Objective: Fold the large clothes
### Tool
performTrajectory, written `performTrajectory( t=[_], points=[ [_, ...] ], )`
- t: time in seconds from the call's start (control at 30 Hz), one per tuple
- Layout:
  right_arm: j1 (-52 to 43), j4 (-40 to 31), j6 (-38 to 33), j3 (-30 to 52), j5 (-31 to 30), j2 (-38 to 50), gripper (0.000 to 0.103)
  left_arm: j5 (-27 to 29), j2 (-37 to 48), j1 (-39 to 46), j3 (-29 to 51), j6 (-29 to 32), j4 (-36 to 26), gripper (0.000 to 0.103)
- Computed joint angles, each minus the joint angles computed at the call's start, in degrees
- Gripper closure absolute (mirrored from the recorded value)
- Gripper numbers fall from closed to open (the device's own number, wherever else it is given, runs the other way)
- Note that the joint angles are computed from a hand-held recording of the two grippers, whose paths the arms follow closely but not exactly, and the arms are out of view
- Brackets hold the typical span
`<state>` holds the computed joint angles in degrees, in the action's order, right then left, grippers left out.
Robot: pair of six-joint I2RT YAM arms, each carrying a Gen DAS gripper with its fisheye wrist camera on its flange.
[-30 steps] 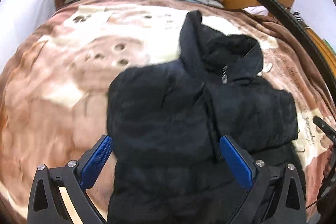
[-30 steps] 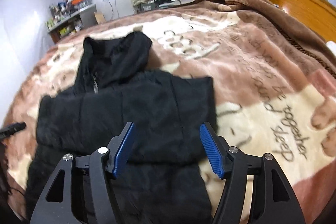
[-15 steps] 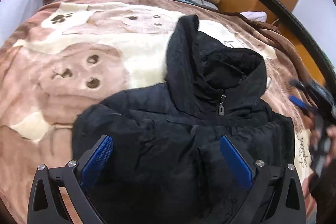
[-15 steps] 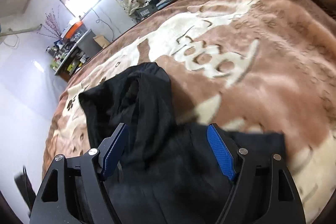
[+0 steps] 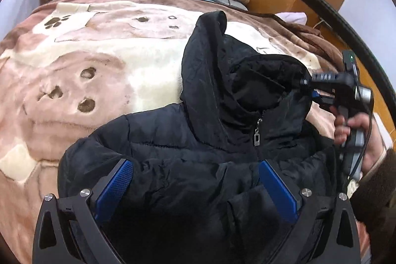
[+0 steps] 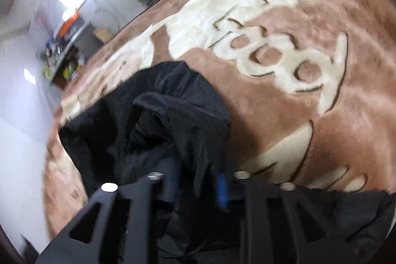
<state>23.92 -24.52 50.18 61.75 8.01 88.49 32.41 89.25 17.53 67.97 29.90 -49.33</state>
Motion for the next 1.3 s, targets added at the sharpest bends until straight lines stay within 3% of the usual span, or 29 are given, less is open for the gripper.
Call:
performTrajectory(
  t=[0.13,0.27,0.4,0.5,0.6,0.67,0.73,0.8,0.87,0.93,1.0,1.1,1.3],
  points=[
    [6.25,0.89,-6.53,-2.40,4.83,-6.21,0.093,-0.09,-0.91,-0.03,-0.63,-1.12,0.36,0.000],
    [17.41,-3.09,-13.86,-4.21,11.93,-12.64,0.093,1.86,-1.87,1.30,-0.04,-1.81,-1.51,0.000],
    [28.37,-7.90,-16.03,-8.34,15.63,-17.06,0.093,1.52,-3.30,1.80,-0.01,-2.03,-2.45,0.000],
    [35.00,-11.49,-13.09,-11.99,17.75,-19.29,0.089,2.19,-4.66,1.78,0.17,-1.89,-4.44,0.000],
    [33.31,-11.07,-7.22,-16.65,13.26,-23.83,0.083,2.83,-6.89,0.48,-0.16,-2.64,-4.94,0.000],
    [30.35,-9.65,-5.11,-19.36,8.92,-27.55,0.071,3.04,-8.12,-1.20,-0.43,-4.11,-5.37,0.000],
    [27.48,-10.28,-2.09,-21.14,6.93,-33.13,0.053,3.89,-9.25,-2.92,-0.92,-4.53,-6.05,0.000],
    [20.71,-7.08,-1.22,-24.83,-1.34,-42.01,0.050,4.50,-10.61,-4.29,-2.02,-4.19,-5.88,0.000],
    [9.75,-2.65,-0.64,-28.98,-13.97,-49.77,0.042,4.08,-11.40,-5.55,-3.20,-4.36,-4.96,0.000],
    [-1.64,0.72,1.79,-31.45,-21.51,-53.02,0.031,3.79,-10.84,-6.47,-3.46,-4.36,-5.24,0.000],
    [-11.18,3.80,4.97,-31.98,-22.16,-49.81,0.030,3.35,-10.43,-7.30,-3.79,-4.65,-4.62,0.000],
    [-18.50,8.20,9.71,-29.09,-24.42,-34.13,0.030,1.64,-10.99,-9.09,-5.15,-5.50,-1.91,0.000],
    [-15.77,10.50,5.34,-18.04,-26.64,-9.10,0.031,0.86,-8.33,-9.17,-4.71,-4.88,-1.29,0.000]
  ],
)
